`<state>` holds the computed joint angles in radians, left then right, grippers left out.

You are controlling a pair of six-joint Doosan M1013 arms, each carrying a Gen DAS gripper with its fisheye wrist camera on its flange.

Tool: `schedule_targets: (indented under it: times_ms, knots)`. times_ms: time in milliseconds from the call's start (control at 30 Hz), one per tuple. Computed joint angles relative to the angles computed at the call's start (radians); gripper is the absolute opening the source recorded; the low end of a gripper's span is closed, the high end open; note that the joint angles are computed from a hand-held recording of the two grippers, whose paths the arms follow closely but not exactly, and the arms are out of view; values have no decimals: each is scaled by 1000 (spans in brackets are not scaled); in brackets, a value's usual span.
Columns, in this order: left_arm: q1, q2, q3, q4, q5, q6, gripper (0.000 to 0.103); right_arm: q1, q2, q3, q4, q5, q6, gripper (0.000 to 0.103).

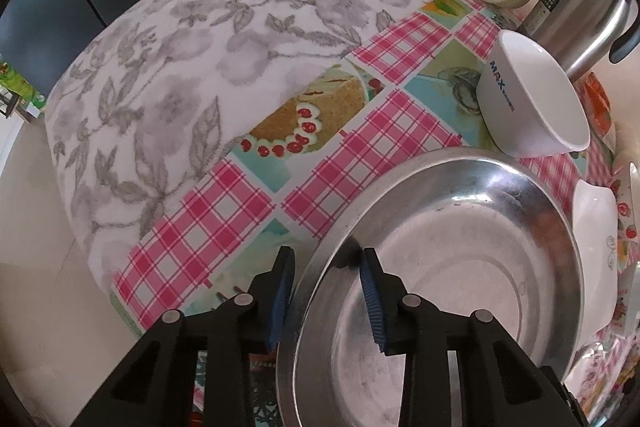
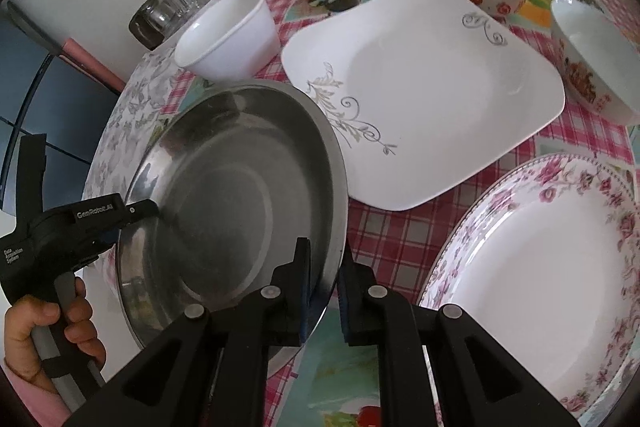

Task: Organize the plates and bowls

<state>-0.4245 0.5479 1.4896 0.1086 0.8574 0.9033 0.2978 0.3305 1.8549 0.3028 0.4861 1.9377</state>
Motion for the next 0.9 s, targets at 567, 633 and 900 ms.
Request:
schedule_targets:
  times_ms: [567, 633, 900]
  knots:
    - [41, -109, 98, -73, -129, 19, 34, 14, -41, 2, -27, -63, -31, 15]
    - [42, -122, 108, -82, -146, 26, 34, 13, -49, 6, -31, -74, -33, 15]
    - [17, -140, 103, -89, -181, 31, 33, 5, -82, 21, -71, -116, -30, 15]
